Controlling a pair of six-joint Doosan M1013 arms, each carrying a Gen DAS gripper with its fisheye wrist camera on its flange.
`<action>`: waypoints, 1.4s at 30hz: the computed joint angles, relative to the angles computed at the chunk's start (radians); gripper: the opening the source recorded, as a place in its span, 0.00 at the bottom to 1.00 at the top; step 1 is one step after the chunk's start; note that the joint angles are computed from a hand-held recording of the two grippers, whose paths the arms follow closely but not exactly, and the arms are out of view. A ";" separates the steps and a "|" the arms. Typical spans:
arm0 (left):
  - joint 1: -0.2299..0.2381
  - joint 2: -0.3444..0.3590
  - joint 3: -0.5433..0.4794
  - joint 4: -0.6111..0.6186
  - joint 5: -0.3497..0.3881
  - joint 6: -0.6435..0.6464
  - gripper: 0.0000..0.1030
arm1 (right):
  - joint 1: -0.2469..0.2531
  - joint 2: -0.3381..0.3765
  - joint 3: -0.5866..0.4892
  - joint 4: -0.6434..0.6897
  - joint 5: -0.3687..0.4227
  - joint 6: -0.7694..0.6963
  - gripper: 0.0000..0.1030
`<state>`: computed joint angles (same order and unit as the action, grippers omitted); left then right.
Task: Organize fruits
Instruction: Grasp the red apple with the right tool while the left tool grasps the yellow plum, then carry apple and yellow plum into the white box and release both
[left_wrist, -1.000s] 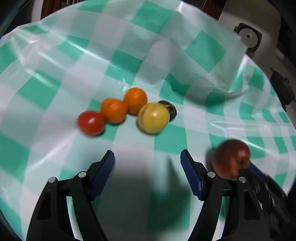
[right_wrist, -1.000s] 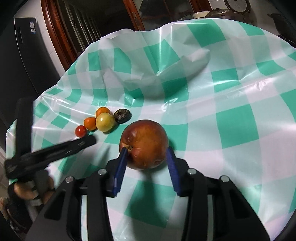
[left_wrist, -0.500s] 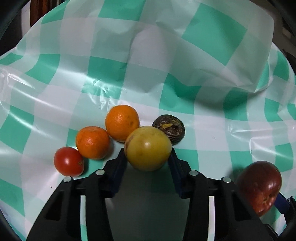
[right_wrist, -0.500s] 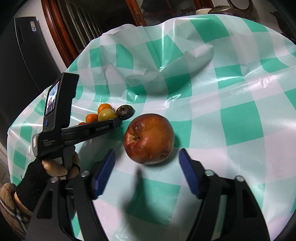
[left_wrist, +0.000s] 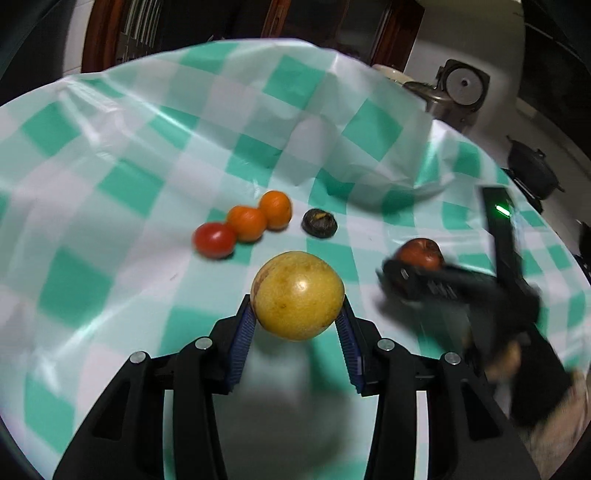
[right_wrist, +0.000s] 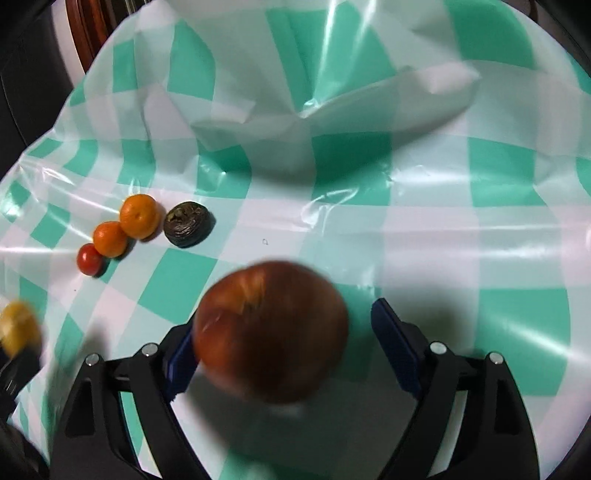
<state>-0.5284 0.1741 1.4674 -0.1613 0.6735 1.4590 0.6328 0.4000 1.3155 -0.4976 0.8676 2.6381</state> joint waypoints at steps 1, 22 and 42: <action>0.005 -0.018 0.020 -0.009 -0.003 0.011 0.41 | 0.008 -0.003 0.007 -0.027 -0.017 0.002 0.70; 0.090 -0.316 0.359 -0.017 -0.030 -0.002 0.41 | 0.279 -0.049 0.048 -0.142 -0.072 0.091 0.64; 0.560 -0.736 0.620 0.006 0.157 0.083 0.41 | 0.551 0.235 -0.386 0.357 -0.038 -0.807 0.64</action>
